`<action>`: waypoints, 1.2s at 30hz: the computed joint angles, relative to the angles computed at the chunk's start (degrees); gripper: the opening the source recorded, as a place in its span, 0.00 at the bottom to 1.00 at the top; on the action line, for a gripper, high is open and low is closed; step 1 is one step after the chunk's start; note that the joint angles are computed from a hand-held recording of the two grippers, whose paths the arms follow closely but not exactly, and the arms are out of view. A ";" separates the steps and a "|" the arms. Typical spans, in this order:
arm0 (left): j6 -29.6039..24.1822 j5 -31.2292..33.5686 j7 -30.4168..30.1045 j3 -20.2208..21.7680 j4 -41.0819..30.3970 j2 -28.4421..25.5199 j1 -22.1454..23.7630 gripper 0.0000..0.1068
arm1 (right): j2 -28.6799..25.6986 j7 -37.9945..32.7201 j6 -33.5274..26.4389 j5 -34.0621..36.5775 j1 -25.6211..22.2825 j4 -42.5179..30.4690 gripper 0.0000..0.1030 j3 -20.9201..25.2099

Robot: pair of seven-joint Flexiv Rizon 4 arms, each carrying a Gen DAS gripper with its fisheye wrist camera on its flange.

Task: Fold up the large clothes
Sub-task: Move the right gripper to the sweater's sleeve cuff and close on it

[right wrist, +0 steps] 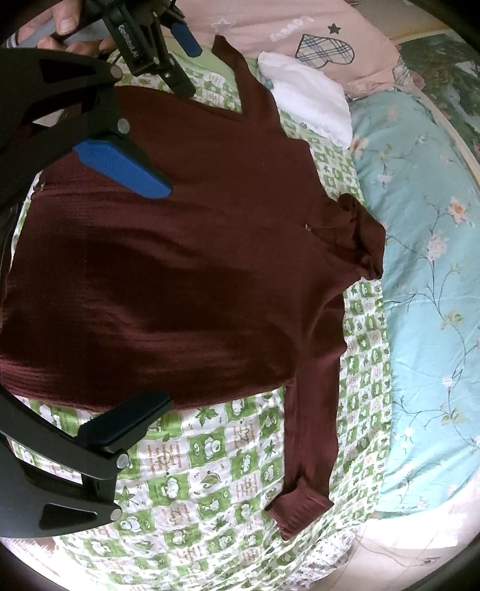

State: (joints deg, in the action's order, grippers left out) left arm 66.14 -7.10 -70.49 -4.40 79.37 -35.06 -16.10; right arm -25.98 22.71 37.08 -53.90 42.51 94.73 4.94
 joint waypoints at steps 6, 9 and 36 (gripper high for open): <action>-2.78 -4.21 4.41 -3.69 -0.37 -0.73 2.30 0.95 | 0.96 2.33 1.66 -1.81 -0.63 2.15 1.00 -0.23; -3.15 -5.56 5.38 -4.13 -0.52 -1.12 2.33 0.95 | 1.73 4.19 3.05 -3.53 -1.24 3.87 1.00 -0.37; -14.58 -6.13 3.55 -2.97 -23.76 -14.25 -1.84 0.95 | 13.37 -7.46 15.16 1.90 -26.69 23.09 0.58 -0.71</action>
State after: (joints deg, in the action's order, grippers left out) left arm 51.55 -13.23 -66.94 -7.37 55.61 -49.32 -17.94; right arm -12.61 15.25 52.24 -52.00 15.82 117.82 4.22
